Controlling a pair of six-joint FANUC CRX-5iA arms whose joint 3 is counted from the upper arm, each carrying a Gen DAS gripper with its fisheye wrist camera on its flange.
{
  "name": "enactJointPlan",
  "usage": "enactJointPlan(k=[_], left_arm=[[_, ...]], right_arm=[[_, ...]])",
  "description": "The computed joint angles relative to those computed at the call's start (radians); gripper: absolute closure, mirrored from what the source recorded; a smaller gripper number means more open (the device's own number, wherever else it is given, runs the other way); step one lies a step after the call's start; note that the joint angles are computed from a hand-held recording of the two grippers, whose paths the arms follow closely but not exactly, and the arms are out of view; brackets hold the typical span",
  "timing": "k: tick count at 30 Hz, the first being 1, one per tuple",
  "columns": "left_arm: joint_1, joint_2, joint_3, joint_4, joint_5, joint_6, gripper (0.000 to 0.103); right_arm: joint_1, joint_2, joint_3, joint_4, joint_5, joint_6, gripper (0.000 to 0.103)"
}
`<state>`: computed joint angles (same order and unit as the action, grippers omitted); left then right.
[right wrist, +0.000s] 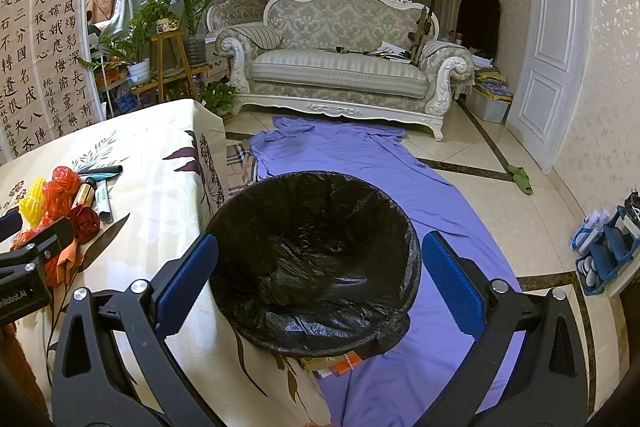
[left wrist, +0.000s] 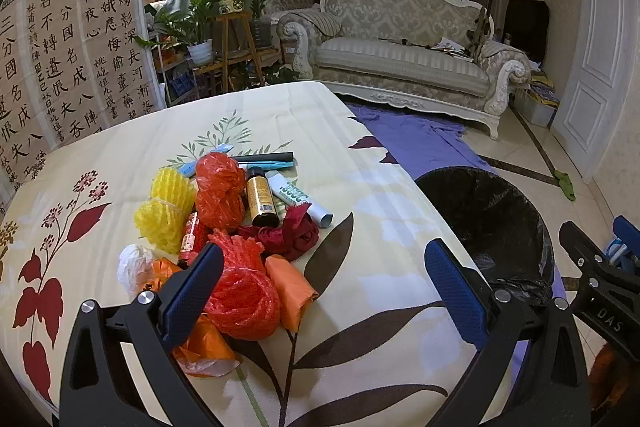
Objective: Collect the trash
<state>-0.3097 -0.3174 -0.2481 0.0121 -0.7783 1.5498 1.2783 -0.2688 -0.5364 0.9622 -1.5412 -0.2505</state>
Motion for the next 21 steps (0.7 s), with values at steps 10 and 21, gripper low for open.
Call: enactJointPlan(k=[10,21], left_arm=[[-0.003,0.004,0.000,-0.001,0.001,0.002,0.005],[0.045,-0.008,-0.025,0.089,-0.024,-0.073,0.032]], right_arm=[[0.003,-0.004,0.000,-0.007,-0.011,0.004,0.003],[0.017,0.009,0.031,-0.035,-0.028,0.043,0.026]])
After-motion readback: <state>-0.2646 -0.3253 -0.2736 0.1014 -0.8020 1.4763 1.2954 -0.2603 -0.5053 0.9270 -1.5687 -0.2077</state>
